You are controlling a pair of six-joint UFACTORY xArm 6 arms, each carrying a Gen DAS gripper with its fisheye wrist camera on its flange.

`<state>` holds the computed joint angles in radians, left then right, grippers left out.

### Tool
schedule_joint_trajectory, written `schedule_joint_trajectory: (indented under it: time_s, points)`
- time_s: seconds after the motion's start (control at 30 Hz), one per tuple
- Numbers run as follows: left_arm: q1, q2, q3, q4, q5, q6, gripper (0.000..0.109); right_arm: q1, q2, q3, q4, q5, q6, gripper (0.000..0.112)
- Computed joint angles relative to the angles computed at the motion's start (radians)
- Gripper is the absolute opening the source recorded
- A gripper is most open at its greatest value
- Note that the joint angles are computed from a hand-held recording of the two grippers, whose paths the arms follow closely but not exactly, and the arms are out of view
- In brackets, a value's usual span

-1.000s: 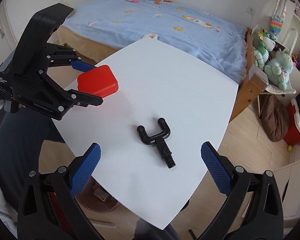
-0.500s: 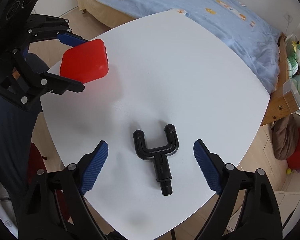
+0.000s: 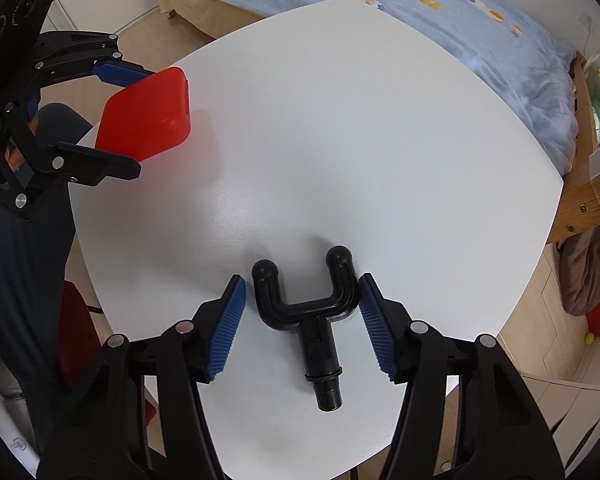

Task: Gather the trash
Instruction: 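Grasp the black Y-shaped piece with the right tool while the left tool holds the red case, then carry both items over the trash bin and open the right tool while the left tool holds the case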

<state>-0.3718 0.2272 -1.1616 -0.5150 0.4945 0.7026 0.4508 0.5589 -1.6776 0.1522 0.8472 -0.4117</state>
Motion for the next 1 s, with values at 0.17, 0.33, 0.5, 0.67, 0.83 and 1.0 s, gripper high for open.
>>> schedule_joint_trajectory:
  time_s: [0.17,0.33,0.5,0.67,0.83,1.0]
  points:
    - [-0.001,-0.004,0.005,-0.008,-0.003,0.008,0.067,0.005,-0.025,0.046,-0.001,-0.044,0.015,0.054]
    - [-0.007,-0.025,0.025,-0.024,-0.017,0.021,0.067,0.013,-0.06,0.105,-0.042,-0.105,0.095,0.053]
    - [-0.015,-0.062,0.057,-0.042,-0.032,0.039,0.067,0.02,-0.14,0.21,-0.073,-0.19,0.173,0.052]
    - [-0.026,-0.106,0.099,-0.06,-0.056,0.056,0.067,0.033,-0.254,0.358,-0.085,-0.322,0.227,0.052]
    - [-0.036,-0.159,0.148,-0.095,-0.079,0.084,0.067,0.053,-0.33,0.455,-0.117,-0.419,0.298,0.052]
    - [-0.043,-0.228,0.214,-0.14,-0.089,0.124,0.067,0.085,-0.405,0.537,-0.089,-0.492,0.315,0.052]
